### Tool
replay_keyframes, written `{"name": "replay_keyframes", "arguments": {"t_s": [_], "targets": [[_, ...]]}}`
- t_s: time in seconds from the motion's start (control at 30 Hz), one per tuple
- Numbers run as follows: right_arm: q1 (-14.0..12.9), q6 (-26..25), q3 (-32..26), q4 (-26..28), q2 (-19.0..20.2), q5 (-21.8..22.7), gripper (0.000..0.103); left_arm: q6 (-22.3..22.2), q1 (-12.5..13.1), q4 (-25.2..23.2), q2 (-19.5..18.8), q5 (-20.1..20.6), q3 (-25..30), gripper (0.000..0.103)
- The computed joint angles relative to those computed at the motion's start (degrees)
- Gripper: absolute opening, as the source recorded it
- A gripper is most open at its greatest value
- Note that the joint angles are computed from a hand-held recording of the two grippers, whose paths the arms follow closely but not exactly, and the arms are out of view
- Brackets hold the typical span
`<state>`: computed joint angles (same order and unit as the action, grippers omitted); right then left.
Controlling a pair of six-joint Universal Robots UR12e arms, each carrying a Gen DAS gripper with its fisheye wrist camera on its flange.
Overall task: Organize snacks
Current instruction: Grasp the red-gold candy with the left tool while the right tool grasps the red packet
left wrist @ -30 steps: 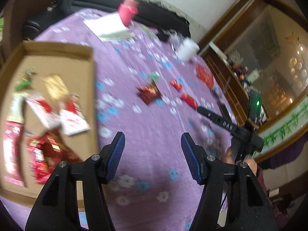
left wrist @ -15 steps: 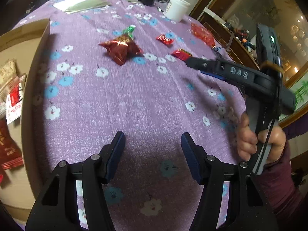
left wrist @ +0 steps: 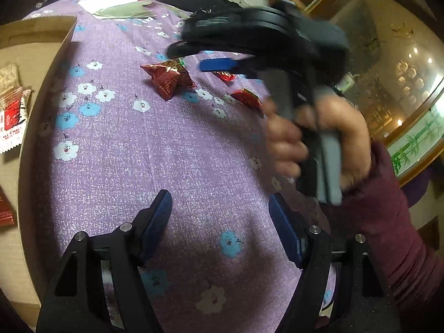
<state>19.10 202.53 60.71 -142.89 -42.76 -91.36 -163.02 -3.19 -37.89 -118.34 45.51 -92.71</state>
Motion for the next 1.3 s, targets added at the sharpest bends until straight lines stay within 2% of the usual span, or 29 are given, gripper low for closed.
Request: {"name": "replay_keyframes", "arguments": {"t_s": [0.1,0.17,0.33,0.43,0.47,0.5,0.53,0.6,0.7,0.77,0.93,1.03,1.07,1.13,1.17,1.2,1.23,1.3], "targets": [[-0.15,-0.94,-2.8,5.6,1.42,1.6,0.03,0.72,-0.33,0.95,0.59,1.38,-0.68,0.075],[-0.19,-1.71,-1.21,5.22,0.61,2.59,0.029,1.53,-0.39,0.61,0.6,1.04,-0.65,0.079],[-0.93,-3.25,6.55,3.3,-4.02,8.05,0.03,1.27,-0.47,0.87,0.78,0.88,-0.95,0.08],[-2.34,-0.87,13.67,-5.86,-7.85,10.94,0.033,1.3,-0.2,0.04,0.74,-0.1,-0.88,0.08],[-2.81,1.05,16.33,-10.12,-9.32,9.63,0.035,1.45,-0.09,-0.47,0.75,-0.53,-0.82,0.08],[-3.12,2.94,18.5,-13.67,-10.53,7.22,0.044,1.6,-0.03,-0.75,0.75,-0.71,-0.78,0.08],[-3.3,4.48,20.1,-16.28,-11.4,4.79,0.051,1.79,-0.01,-0.99,0.78,-0.76,-0.78,0.08],[-3.82,7.64,23.01,-20.32,-12.87,0.05,0.059,2.19,-0.08,-1.06,0.77,-0.27,-0.7,0.08],[-4.4,9.93,24.78,-20.98,-13.61,-2.51,0.059,2.27,-0.49,-0.24,0.88,1.31,-0.76,0.08],[-4.27,9.68,24.67,-20.27,-13.21,-3.69,0.059,1.9,-0.81,0.89,0.92,2.54,-0.91,0.08],[-3.35,4.12,20.46,-18.56,-9.41,-8.9,0.064,2.32,-1.97,3.66,1.41,7.24,-1.63,0.08],[-3.5,1.7,19.29,-17.89,-8.14,-8.44,0.064,2.55,-2.54,3.36,1.7,9.77,-1.56,0.08],[-3.52,1.21,19.35,-17.9,-8.03,-8.01,0.064,2.32,-2.64,1.46,1.79,10.34,-0.93,0.08],[-3.4,0.24,19.72,-18.65,-7.91,-7.93,0.064,1.5,-2.54,-0.39,1.66,9.77,0.09,0.08],[-3.45,0.16,19.84,-18.64,-7.91,-7.86,0.063,0.51,-2.56,0.91,1.53,9.8,0.35,0.08],[-3.53,0.48,19.76,-18.29,-7.81,-7.73,0.058,-0.22,-2.76,2.67,1.35,10.66,0.81,0.08],[-3.44,0.62,19.68,-18.41,-7.72,-8.47,0.045,-0.6,-2.96,3.31,1.11,11.27,1.41,0.08],[-3.44,0.89,19.57,-17.91,-7.82,-8.33,0.035,-1.61,-3.41,3.79,0.36,12.0,2.85,0.08]]}}
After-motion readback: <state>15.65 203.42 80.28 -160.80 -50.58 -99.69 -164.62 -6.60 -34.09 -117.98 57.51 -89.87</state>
